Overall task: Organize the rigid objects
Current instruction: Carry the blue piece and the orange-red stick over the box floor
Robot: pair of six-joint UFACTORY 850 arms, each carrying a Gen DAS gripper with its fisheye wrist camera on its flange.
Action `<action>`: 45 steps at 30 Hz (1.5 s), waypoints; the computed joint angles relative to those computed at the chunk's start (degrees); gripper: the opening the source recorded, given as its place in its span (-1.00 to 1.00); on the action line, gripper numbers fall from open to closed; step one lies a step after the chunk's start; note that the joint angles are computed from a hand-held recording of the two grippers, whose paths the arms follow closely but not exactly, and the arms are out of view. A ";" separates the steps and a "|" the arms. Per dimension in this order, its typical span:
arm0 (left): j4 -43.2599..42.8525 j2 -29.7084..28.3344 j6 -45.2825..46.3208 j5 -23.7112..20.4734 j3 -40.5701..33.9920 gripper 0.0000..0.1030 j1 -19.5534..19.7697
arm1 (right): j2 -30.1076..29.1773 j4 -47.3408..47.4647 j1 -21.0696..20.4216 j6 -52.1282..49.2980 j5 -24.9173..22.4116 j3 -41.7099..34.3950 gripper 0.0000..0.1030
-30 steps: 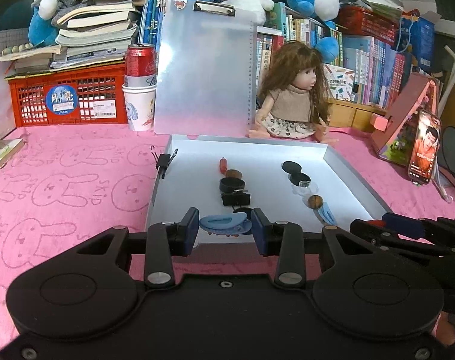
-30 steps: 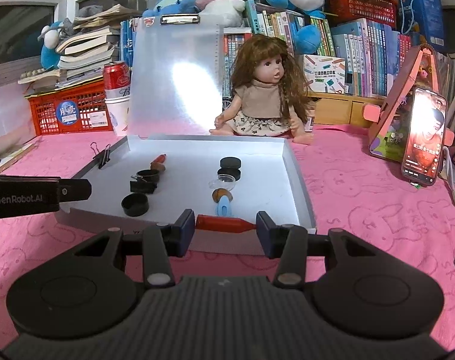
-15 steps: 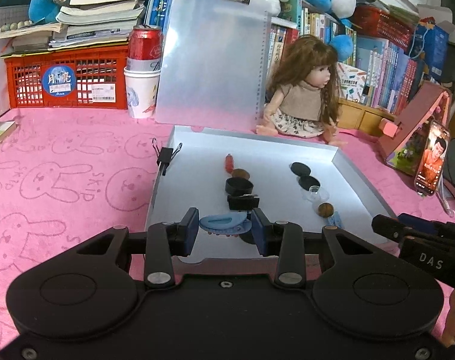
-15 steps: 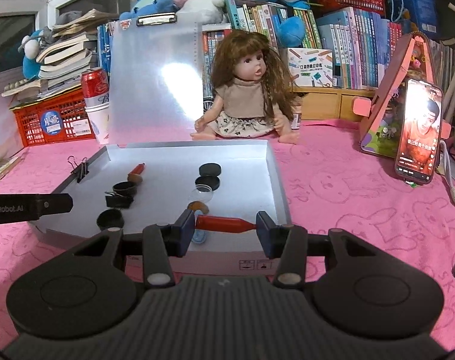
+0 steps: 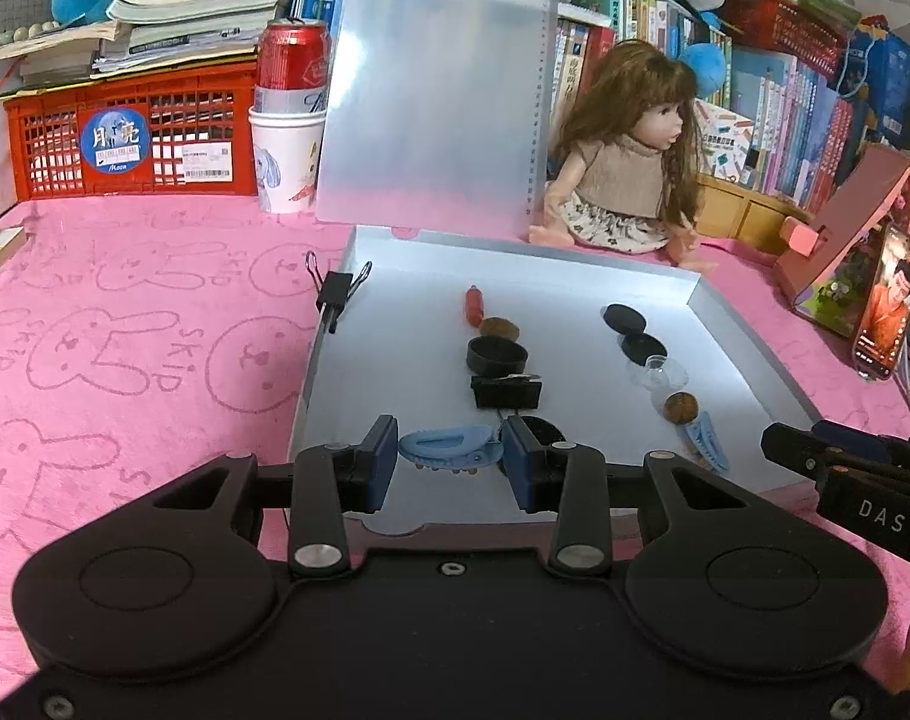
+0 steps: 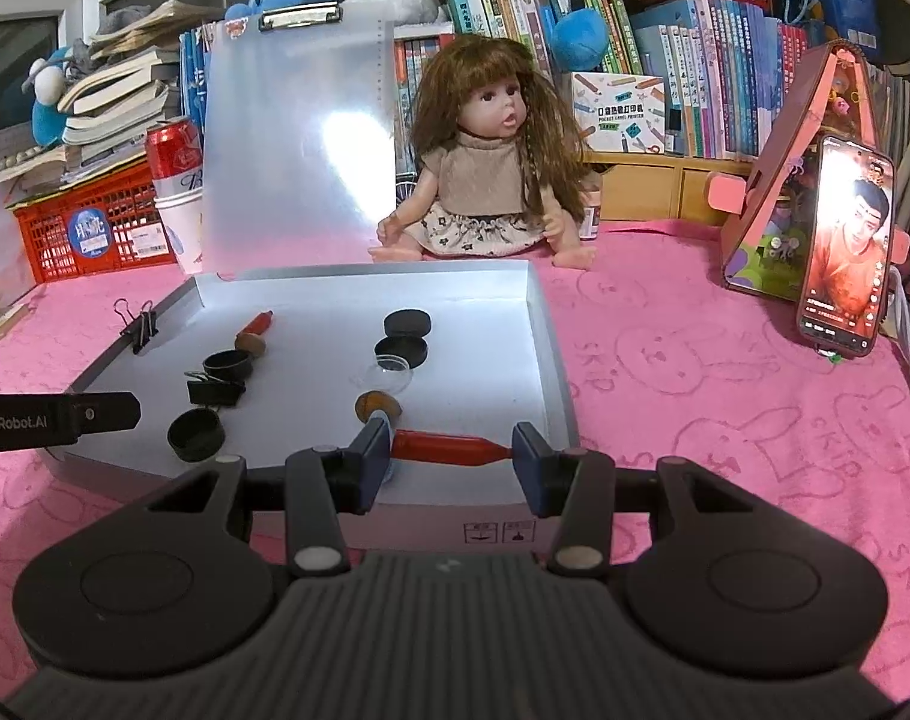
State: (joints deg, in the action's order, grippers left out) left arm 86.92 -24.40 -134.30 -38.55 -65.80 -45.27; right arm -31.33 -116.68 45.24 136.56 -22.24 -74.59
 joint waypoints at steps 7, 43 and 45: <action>-1.07 -1.31 1.64 0.56 -1.50 -0.29 1.24 | -2.06 4.72 -0.55 -6.20 0.46 -2.90 -0.02; -5.28 -7.28 9.51 0.52 -8.40 -0.29 4.17 | -8.93 14.67 -2.54 -18.28 5.54 -12.28 -0.02; -5.17 -7.43 9.53 0.33 -8.55 -0.29 4.17 | -9.05 14.15 -2.57 -17.87 5.57 -12.38 0.01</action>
